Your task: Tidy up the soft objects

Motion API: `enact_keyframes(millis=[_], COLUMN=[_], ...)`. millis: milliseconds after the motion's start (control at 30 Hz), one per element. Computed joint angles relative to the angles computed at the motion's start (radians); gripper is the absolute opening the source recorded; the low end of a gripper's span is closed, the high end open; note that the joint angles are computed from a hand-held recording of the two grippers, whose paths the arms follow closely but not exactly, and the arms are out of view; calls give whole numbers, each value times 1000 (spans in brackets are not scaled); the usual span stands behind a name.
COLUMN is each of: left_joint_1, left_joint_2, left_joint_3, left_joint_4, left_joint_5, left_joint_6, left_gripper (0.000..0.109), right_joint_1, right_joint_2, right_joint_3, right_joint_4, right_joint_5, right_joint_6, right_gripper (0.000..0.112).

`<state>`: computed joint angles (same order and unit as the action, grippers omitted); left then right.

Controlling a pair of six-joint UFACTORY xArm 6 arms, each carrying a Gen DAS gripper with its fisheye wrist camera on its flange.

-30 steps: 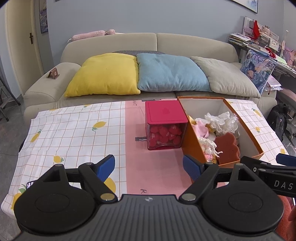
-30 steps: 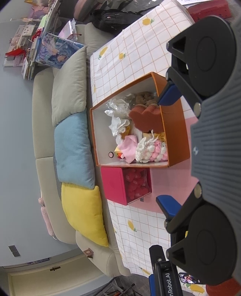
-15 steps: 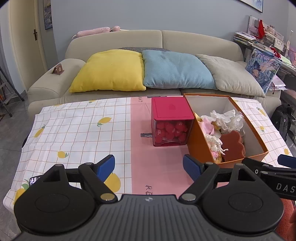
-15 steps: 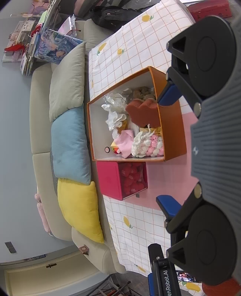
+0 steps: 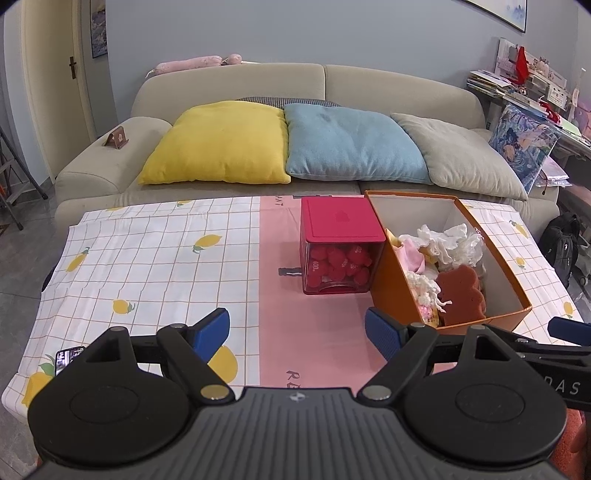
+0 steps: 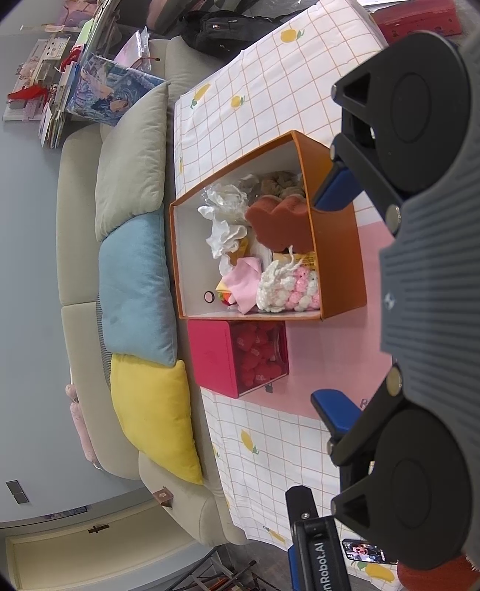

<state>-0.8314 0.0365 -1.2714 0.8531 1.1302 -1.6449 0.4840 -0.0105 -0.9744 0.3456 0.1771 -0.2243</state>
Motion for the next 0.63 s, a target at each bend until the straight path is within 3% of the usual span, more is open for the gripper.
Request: enact_keyframes(millis=[633], left_joint_1=[-14], left_joint_2=[-2], left_joint_3=[0], left_joint_4=[11], left_joint_5=[12], left_joint_6=[-12], left_gripper=[97], right_joint_1=[8], right_joint_2=[-24], right_joint_3=[21], right_joint_4=[-3], right_joint_5=[11], right_joint_6=[-7], right_gripper=[100])
